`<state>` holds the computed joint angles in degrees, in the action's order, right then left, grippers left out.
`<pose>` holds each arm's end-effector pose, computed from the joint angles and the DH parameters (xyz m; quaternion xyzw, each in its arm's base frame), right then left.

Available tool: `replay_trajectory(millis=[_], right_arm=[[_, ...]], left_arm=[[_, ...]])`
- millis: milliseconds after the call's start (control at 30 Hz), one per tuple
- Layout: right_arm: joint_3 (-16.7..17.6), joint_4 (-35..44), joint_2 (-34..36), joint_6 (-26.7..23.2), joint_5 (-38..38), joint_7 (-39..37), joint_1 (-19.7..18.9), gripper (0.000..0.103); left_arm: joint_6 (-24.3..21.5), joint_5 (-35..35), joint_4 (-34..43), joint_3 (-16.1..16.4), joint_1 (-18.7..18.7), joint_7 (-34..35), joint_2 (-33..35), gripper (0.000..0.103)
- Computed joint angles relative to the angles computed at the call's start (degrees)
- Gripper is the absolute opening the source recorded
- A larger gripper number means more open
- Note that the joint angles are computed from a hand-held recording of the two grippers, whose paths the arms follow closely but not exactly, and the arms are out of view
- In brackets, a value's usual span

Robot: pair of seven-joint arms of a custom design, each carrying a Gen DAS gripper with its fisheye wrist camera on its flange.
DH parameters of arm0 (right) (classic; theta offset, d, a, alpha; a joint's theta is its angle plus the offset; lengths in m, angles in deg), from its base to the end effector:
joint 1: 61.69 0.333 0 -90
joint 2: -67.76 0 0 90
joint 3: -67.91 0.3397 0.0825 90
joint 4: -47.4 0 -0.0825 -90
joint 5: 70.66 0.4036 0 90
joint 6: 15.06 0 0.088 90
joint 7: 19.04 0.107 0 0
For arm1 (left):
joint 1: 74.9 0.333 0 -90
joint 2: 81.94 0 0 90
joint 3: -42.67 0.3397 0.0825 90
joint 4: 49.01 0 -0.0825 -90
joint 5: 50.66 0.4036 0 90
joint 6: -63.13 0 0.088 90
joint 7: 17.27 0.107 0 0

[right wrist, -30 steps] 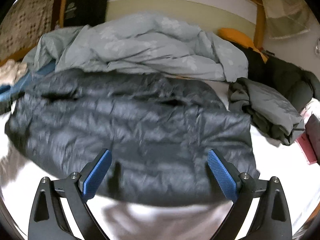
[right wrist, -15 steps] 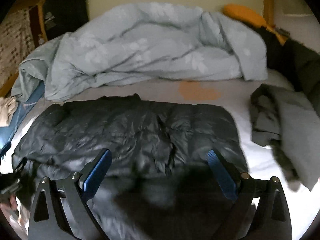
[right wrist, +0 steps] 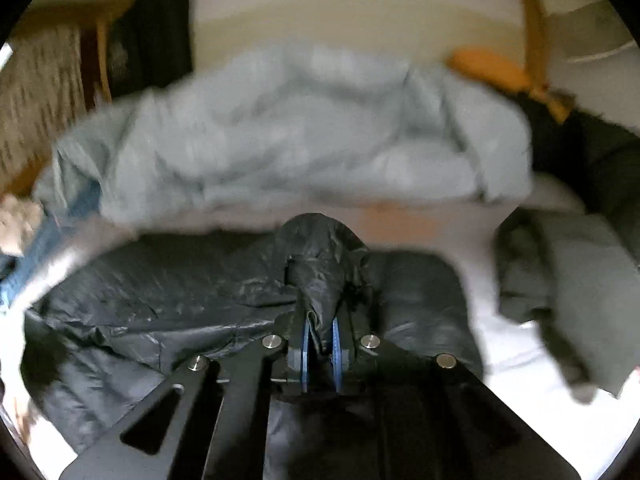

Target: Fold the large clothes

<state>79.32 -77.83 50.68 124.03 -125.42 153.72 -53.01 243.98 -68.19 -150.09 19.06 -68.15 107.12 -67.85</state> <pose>0.4866 0.1858 0.5864 -0.4513 0.7610 -0.3802 0.2694 0.6771 -0.1428 0.5877 -0.4221 0.7199 -0.4141 0.3634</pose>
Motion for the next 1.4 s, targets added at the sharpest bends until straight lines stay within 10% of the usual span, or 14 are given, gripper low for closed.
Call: replay_trajectory(millis=[200, 567, 700, 800, 1000, 1067, 1133, 1200, 1400], right_arm=[[5.63, -4.25, -11.30, -19.78, 5.34, -0.26, 2.33, 0.008], [7.36, -14.94, -16.97, -18.08, 20.59, -2.06, 7.77, 0.008], [9.80, -14.92, -17.67, -23.85, 20.77, 0.15, 7.66, 0.008], [9.28, -15.49, -18.07, -25.11, 20.79, 0.82, 8.40, 0.008], [9.40, -14.79, -17.12, -26.18, 18.86, 1.31, 9.29, 0.008], [9.30, -14.52, -16.79, -26.16, 18.60, 1.21, 9.60, 0.008], [9.07, -14.23, -16.45, -25.71, 18.28, 1.26, 9.74, 0.008], [8.75, -14.26, -16.51, -24.54, 17.87, 1.47, 9.83, 0.008], [8.84, -13.70, -15.53, -25.23, 16.98, 0.40, 9.86, 0.008]], left_arm=[[-2.10, 0.17, 0.85, 1.50, -1.10, -1.89, 0.41, 0.095], [-9.91, -4.48, -1.05, -2.33, -0.48, 10.07, -0.91, 0.087], [-34.26, -9.57, 4.22, -3.85, 1.95, 16.16, 0.29, 0.019], [-38.21, -5.86, 3.38, 0.02, -1.93, 14.52, -0.36, 0.008], [-37.82, -3.08, -0.91, 5.50, -6.04, 14.55, -4.09, 0.008], [-36.45, -8.13, -1.98, 6.24, -6.00, 18.56, -5.59, 0.019], [-35.05, -17.13, -1.21, 6.47, -5.61, 24.03, -6.45, 0.058], [-33.84, -24.02, 1.39, 6.92, -5.98, 25.90, -5.94, 0.061], [-33.80, 0.71, 16.06, 12.57, -15.25, 7.07, 4.06, 0.059]])
